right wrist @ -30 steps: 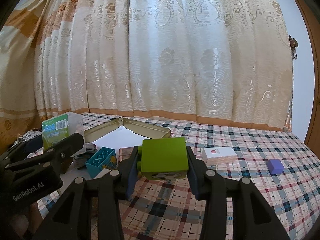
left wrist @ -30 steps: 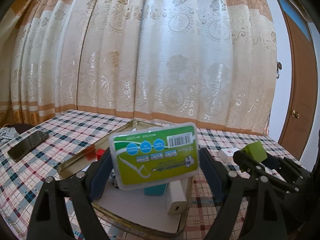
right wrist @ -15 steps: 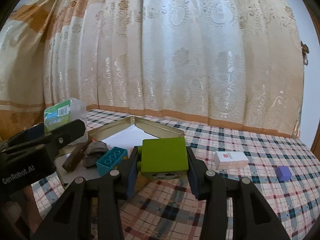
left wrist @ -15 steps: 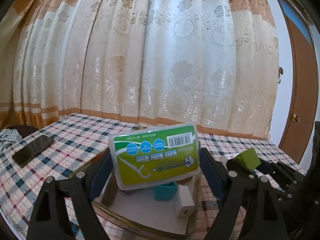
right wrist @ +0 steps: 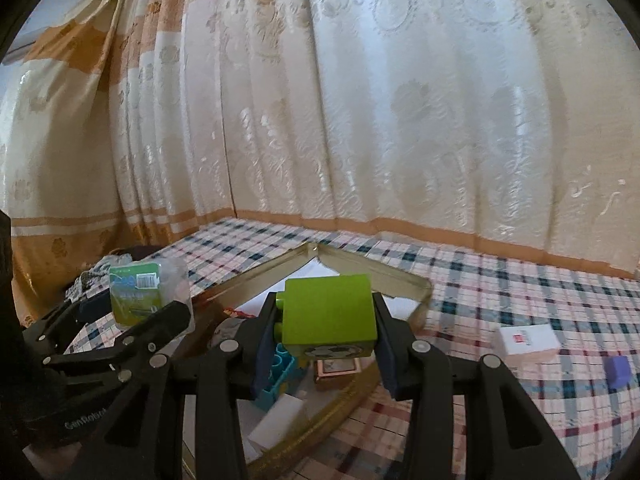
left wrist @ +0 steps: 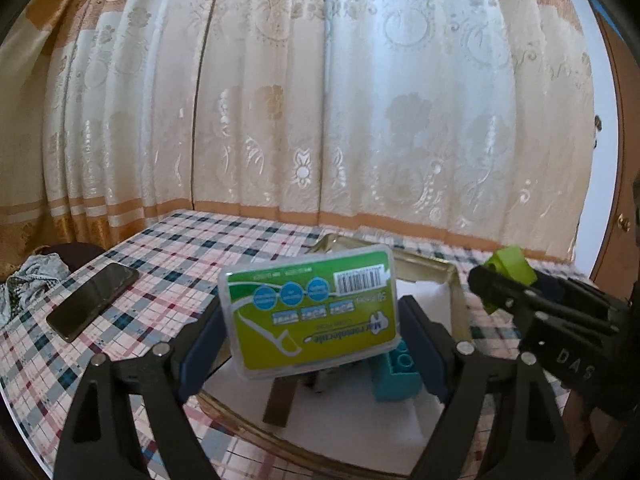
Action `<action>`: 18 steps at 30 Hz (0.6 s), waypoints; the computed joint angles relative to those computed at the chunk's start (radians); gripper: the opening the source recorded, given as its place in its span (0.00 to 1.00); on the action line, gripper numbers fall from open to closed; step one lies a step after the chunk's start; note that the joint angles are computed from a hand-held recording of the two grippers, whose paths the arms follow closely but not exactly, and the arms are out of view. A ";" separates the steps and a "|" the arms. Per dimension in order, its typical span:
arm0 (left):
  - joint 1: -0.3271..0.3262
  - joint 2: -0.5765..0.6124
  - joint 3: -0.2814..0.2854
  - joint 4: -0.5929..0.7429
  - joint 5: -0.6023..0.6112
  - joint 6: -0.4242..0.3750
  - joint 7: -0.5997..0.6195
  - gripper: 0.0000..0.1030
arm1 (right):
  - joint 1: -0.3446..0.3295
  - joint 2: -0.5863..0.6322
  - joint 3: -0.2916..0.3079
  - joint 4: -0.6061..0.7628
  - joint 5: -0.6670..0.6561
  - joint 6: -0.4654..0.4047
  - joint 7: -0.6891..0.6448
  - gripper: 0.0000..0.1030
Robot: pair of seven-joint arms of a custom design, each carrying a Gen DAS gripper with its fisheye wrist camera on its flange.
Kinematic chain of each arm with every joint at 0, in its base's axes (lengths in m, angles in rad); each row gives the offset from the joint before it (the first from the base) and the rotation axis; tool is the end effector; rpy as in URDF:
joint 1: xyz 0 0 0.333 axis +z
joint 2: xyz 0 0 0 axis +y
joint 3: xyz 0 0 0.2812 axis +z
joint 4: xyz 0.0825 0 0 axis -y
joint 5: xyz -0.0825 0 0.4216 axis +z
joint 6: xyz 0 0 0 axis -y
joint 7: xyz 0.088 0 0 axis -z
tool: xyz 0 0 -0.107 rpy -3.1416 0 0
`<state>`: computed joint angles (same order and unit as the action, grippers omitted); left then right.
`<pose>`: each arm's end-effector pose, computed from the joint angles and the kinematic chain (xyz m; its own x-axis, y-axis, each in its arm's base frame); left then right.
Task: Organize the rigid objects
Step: 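Lower the card pack into the tray with the left tool while the right tool drops the green cube in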
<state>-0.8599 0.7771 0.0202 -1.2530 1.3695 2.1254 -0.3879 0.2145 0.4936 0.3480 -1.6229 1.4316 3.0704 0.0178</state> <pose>0.5532 -0.5574 0.2972 0.3040 -0.9504 0.0651 -0.3385 -0.1716 -0.9252 0.6572 0.2836 0.3489 0.5997 -0.7950 -0.0915 -0.4381 -0.2305 -0.8689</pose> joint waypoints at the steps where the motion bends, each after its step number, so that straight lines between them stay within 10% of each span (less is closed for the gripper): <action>1: 0.004 0.003 -0.002 0.004 -0.009 -0.003 0.007 0.82 | 0.017 0.008 -0.019 0.004 -0.050 -0.009 0.052 0.45; 9: 0.024 0.026 -0.003 0.030 -0.066 0.007 0.052 0.84 | 0.087 0.086 -0.096 0.058 -0.380 -0.040 0.373 0.45; 18: 0.009 -0.014 -0.005 -0.026 -0.047 -0.043 -0.013 1.00 | -0.075 0.090 0.088 0.035 -0.375 0.023 0.345 0.70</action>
<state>-0.8509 0.7635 0.0154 -1.2790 1.3221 2.0821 -0.4005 0.1399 0.5835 0.4360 -1.5882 1.0563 3.0938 0.3625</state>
